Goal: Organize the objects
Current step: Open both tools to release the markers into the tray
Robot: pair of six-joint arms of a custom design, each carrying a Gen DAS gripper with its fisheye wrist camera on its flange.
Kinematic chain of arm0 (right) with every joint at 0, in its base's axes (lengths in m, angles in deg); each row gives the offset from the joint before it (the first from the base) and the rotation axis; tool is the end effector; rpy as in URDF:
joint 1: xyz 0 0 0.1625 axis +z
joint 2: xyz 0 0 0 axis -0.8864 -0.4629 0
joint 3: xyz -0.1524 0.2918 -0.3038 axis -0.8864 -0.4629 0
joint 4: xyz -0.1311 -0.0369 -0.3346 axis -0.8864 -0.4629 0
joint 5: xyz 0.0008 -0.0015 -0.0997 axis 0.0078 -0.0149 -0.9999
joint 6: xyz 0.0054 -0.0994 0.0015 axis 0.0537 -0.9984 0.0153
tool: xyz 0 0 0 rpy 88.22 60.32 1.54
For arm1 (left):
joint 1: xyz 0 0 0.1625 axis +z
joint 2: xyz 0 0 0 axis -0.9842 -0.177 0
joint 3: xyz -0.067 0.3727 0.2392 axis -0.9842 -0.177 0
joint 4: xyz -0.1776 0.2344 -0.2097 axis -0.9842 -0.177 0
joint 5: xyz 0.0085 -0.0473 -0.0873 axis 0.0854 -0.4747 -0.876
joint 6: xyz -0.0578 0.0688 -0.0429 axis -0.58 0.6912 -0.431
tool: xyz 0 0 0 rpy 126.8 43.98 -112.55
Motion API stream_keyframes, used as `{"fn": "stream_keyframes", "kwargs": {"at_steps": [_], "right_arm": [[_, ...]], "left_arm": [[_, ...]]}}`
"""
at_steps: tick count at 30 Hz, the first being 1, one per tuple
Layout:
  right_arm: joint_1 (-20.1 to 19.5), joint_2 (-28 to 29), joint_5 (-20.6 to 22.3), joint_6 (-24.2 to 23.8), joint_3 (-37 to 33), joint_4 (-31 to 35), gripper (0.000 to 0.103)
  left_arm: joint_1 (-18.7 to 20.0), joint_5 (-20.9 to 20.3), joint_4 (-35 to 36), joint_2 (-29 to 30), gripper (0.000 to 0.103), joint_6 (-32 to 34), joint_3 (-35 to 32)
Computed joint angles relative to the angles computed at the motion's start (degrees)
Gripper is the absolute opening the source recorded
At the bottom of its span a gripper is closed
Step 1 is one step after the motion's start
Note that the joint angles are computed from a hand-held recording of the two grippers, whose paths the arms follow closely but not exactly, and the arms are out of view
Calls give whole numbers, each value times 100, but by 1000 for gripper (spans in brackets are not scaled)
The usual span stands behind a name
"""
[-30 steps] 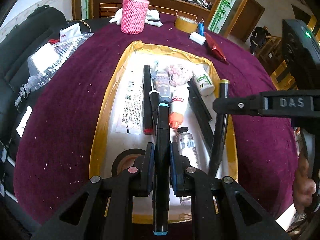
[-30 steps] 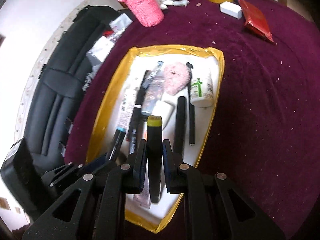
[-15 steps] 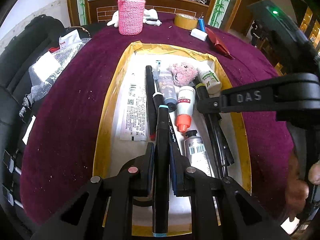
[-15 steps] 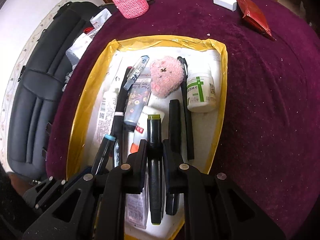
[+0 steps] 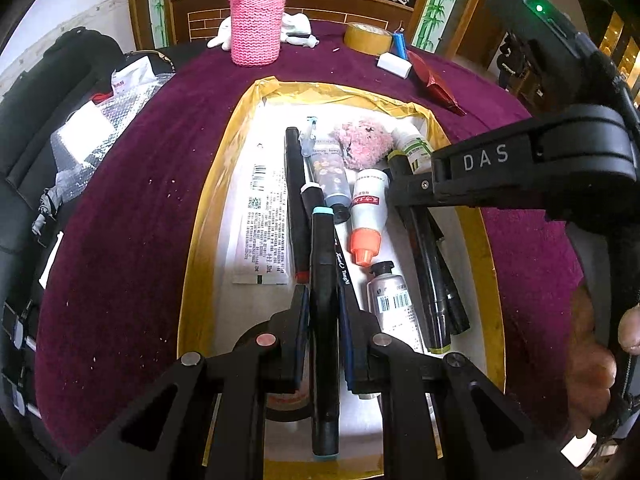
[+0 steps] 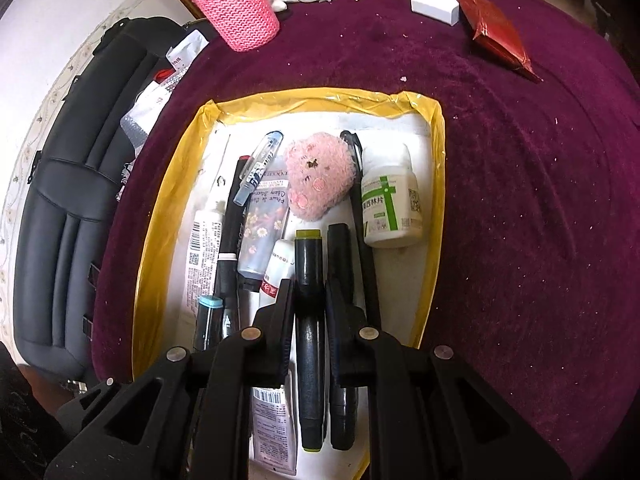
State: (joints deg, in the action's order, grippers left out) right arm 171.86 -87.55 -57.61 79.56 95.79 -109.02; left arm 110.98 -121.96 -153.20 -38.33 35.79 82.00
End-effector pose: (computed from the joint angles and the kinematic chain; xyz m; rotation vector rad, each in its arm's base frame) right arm 0.2107 -0.3602 0.0781 -0.0529 -2.6122 0.4662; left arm -0.1421 -0.3023 0.1523 0.7437 2.5064 -0.3525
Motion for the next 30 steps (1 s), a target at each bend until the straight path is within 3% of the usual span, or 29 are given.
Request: {"fn": "stream_keyframes", "kwargs": {"at_steps": [16,18,22,30], "right_arm": [[117,37,-88,126,-108,219,13],[123,30,-166,229,-106,295,17],[132,-46,-152,280,7,78,49],[315,-202,-358,373,123,-83,49]], "left_arm": [[52,-146,-78,6,12,173,-30],[48,-155,-94,14,12,184,-24],[61,-168,-108,22,12,195,-29],[-18,-136,-114,30,12,176,-28]]}}
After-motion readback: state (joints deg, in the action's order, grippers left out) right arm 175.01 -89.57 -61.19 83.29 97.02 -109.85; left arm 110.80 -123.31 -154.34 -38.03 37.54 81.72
